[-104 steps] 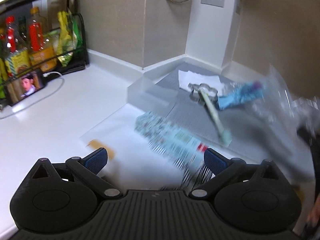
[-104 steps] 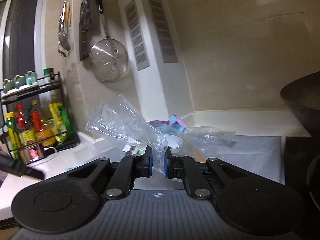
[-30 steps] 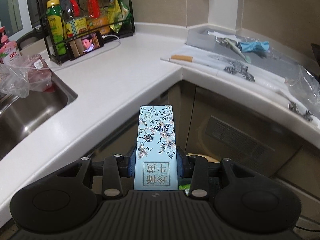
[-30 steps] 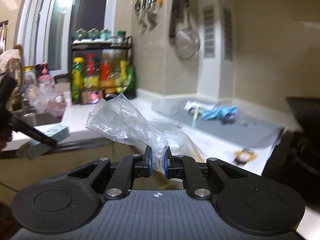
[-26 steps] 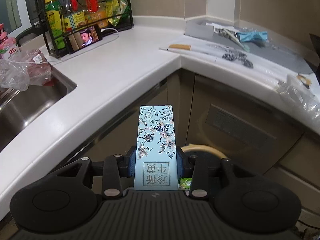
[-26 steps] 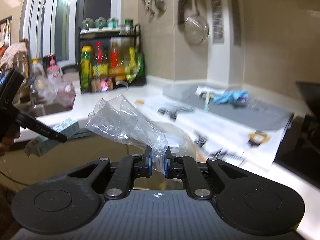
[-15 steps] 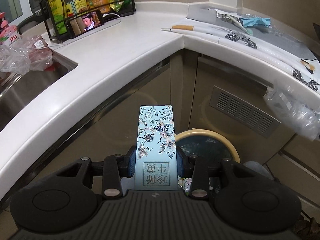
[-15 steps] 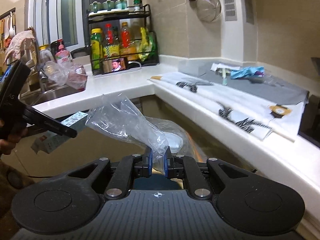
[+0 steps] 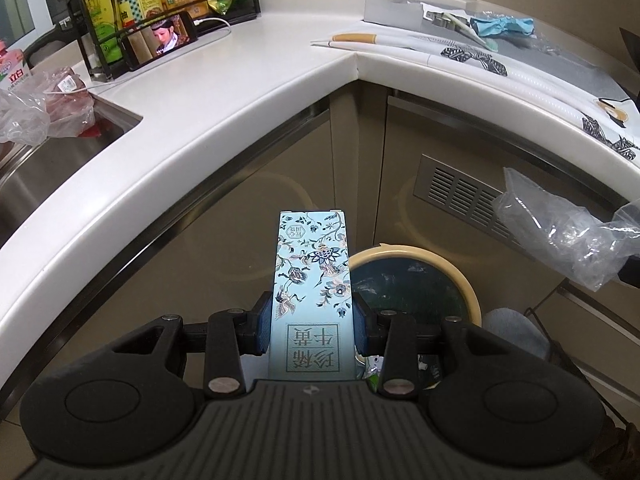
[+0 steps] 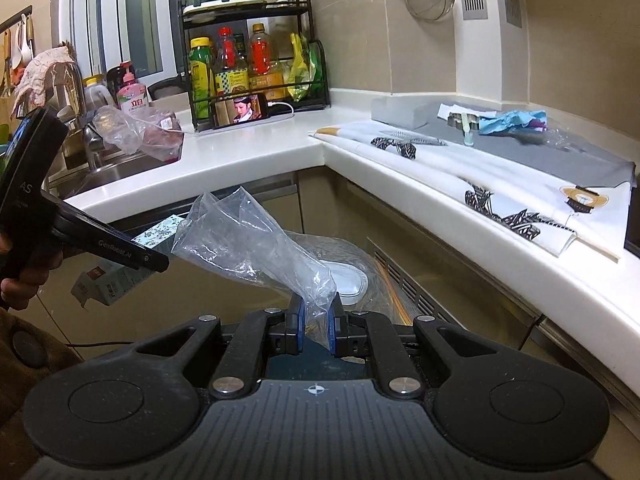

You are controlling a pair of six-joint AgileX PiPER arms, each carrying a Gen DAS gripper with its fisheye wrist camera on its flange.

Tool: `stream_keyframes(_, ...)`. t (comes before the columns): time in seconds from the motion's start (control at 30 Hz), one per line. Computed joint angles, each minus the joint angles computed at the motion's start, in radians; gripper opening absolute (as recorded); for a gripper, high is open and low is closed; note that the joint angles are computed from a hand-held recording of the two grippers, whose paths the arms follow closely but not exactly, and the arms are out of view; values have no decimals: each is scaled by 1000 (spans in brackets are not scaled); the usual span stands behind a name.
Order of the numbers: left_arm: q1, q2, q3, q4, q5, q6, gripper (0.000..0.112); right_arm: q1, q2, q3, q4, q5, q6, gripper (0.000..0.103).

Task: Collect trash
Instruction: 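Carry the tea box and plastic bag down over the round trash bin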

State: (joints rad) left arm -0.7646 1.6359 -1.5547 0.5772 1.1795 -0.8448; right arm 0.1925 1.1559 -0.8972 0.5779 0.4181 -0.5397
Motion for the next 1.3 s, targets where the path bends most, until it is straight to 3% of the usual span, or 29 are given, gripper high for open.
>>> stream_keyframes(0.6, 22, 56, -36, -35, -17, 48, 43, 11, 90, -40, 21, 10, -3, 12)
stream_keyframes(1.3, 110, 189, -115, -149, -87, 126, 43, 42, 365, -225, -14, 39, 103, 12)
